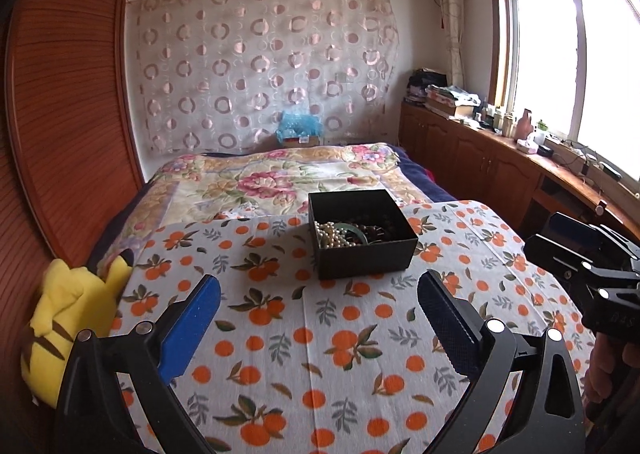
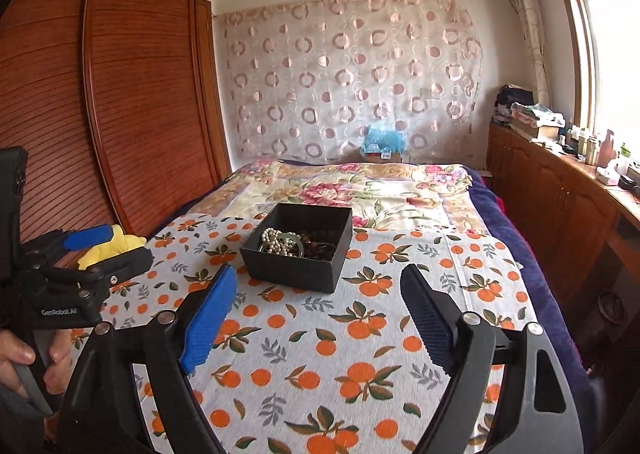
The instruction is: Organize jewelry
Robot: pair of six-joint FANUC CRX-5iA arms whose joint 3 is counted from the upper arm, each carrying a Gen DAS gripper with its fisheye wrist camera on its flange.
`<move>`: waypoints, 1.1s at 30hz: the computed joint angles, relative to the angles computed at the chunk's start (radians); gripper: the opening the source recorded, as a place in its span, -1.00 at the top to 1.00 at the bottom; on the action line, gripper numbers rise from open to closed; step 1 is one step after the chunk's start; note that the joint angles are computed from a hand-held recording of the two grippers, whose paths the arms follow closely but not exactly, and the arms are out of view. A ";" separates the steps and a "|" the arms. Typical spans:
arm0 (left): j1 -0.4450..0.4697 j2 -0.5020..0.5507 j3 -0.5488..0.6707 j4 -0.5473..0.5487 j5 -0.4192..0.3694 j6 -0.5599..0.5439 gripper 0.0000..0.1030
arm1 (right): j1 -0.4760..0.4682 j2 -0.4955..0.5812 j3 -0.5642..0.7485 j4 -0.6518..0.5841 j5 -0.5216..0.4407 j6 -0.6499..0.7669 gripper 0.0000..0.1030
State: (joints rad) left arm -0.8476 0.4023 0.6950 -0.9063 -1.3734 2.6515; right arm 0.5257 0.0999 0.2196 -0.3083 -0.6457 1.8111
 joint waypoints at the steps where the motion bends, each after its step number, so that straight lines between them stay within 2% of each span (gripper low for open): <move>1: -0.006 0.000 0.000 -0.010 -0.008 0.004 -0.85 | 0.002 -0.006 -0.009 0.007 0.005 -0.005 -0.66; 13: -0.035 -0.007 -0.003 -0.053 -0.044 0.031 -0.85 | 0.025 -0.040 -0.071 0.074 0.059 -0.082 -0.66; 33: -0.057 -0.007 0.014 -0.082 -0.062 0.028 -0.85 | 0.029 -0.039 -0.078 0.090 0.064 -0.101 -0.66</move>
State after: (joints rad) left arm -0.9045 0.3952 0.7087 -0.9881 -1.4358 2.6798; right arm 0.5546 0.0604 0.1415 -0.2180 -0.5815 1.7100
